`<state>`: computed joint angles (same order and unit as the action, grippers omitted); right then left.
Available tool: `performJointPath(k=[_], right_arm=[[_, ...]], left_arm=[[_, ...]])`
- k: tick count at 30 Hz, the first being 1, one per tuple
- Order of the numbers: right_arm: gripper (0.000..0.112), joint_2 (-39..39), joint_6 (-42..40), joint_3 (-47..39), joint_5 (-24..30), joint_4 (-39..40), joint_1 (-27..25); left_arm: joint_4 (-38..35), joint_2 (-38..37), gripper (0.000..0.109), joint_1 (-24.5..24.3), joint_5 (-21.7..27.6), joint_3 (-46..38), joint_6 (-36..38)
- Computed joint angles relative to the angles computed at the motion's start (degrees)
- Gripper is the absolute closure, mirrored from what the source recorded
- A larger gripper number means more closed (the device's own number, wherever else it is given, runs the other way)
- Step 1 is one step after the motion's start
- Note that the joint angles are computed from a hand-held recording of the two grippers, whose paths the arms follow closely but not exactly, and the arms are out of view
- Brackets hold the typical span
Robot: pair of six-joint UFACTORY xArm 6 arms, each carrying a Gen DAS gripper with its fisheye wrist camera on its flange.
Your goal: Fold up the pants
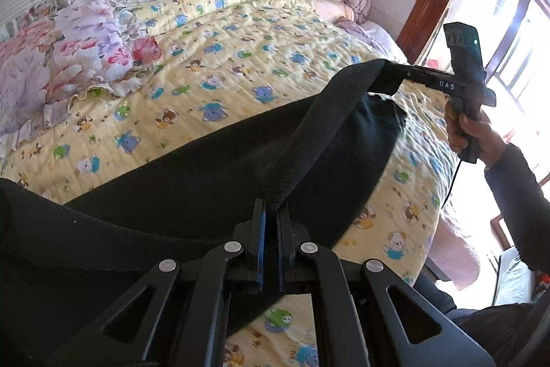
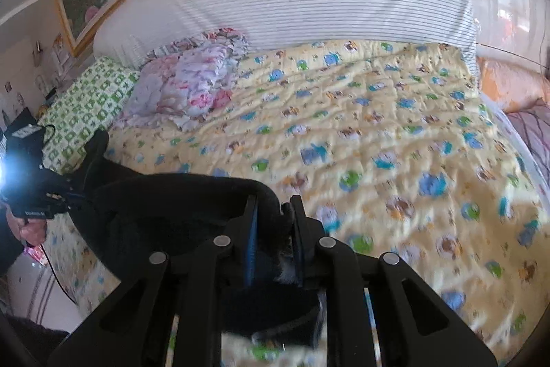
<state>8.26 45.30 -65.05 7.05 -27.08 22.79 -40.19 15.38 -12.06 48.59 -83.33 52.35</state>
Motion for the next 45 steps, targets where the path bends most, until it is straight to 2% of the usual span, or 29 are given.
performJointPath(k=[2, 5, 9, 11, 13, 14, 16, 18, 20, 21, 24, 26, 30, 32, 36, 39, 42, 45], right_arm=[[0.094, -0.85, 3.37, 1.54, 0.83, -3.12, 0.21], [0.094, -1.04, 5.25, 3.38, 2.16, -3.17, 0.76], [0.093, -0.18, 1.80, 4.52, 3.83, 4.11, 1.69], [0.087, -0.15, 2.14, 4.71, 4.37, 5.02, 2.06], [0.075, -0.51, 1.26, 4.80, 4.92, 6.74, 2.56], [0.072, -0.89, 2.70, 4.64, 5.76, 5.30, 2.83], [0.055, -2.12, 7.20, 4.75, 7.29, 0.54, 3.27], [0.048, -3.57, 12.15, 5.10, 8.58, -4.52, 3.74], [0.048, -5.02, 15.64, 5.78, 8.89, -7.41, 4.23], [0.048, -5.57, 17.65, 5.95, 8.76, -9.13, 4.44], [0.048, -5.50, 20.56, 5.14, 7.83, -11.18, 5.18], [0.048, -4.10, 19.47, 3.26, 6.66, -10.13, 5.88], [0.048, 1.03, 12.00, -2.76, 4.35, -2.86, 8.29], [0.048, 4.52, 4.50, -6.75, 3.54, 4.55, 10.04], [0.048, 12.09, -9.76, -16.17, 3.88, 19.27, 13.33], [0.048, 18.51, -19.91, -25.08, 5.72, 30.12, 15.50], [0.048, 23.95, -26.95, -33.31, 8.65, 37.79, 16.71], [0.048, 30.22, -32.42, -43.42, 13.23, 43.98, 17.50]], left_arm=[[-0.33, -0.79, 0.105, -0.23, -0.38, 1.71, 0.86], [1.10, -1.26, 0.105, -1.11, -1.99, 4.06, 1.05], [3.63, -0.01, 0.103, -1.81, -3.54, 5.30, -0.53], [3.29, 0.44, 0.100, -1.54, -3.50, 5.42, -1.41], [2.26, -0.12, 0.099, -1.19, -3.77, 5.90, -1.89], [0.97, -0.80, 0.096, -0.88, -3.84, 6.36, -1.42], [-0.57, -2.12, 0.087, -0.39, -3.97, 7.32, -0.88], [-2.27, -3.73, 0.076, 0.15, -4.29, 8.69, -0.24], [-3.32, -5.24, 0.065, 0.65, -5.07, 10.05, 0.06], [-3.80, -5.93, 0.063, 1.10, -5.29, 10.67, 0.10], [-5.03, -7.45, 0.062, 2.76, -5.96, 11.88, -0.77], [-5.80, -7.96, 0.062, 4.47, -6.40, 12.16, -1.97], [-6.55, -7.75, 0.057, 8.20, -7.80, 11.34, -4.49], [-6.46, -6.81, 0.052, 10.57, -8.43, 9.90, -6.47], [-4.86, -3.19, 0.052, 15.02, -8.48, 4.71, -11.20], [-2.66, 0.26, 0.052, 17.89, -8.08, -0.52, -14.78], [0.04, 5.14, 0.051, 20.12, -6.89, -7.57, -17.58], [3.62, 11.73, 0.050, 22.16, -3.56, -17.08, -21.00]])
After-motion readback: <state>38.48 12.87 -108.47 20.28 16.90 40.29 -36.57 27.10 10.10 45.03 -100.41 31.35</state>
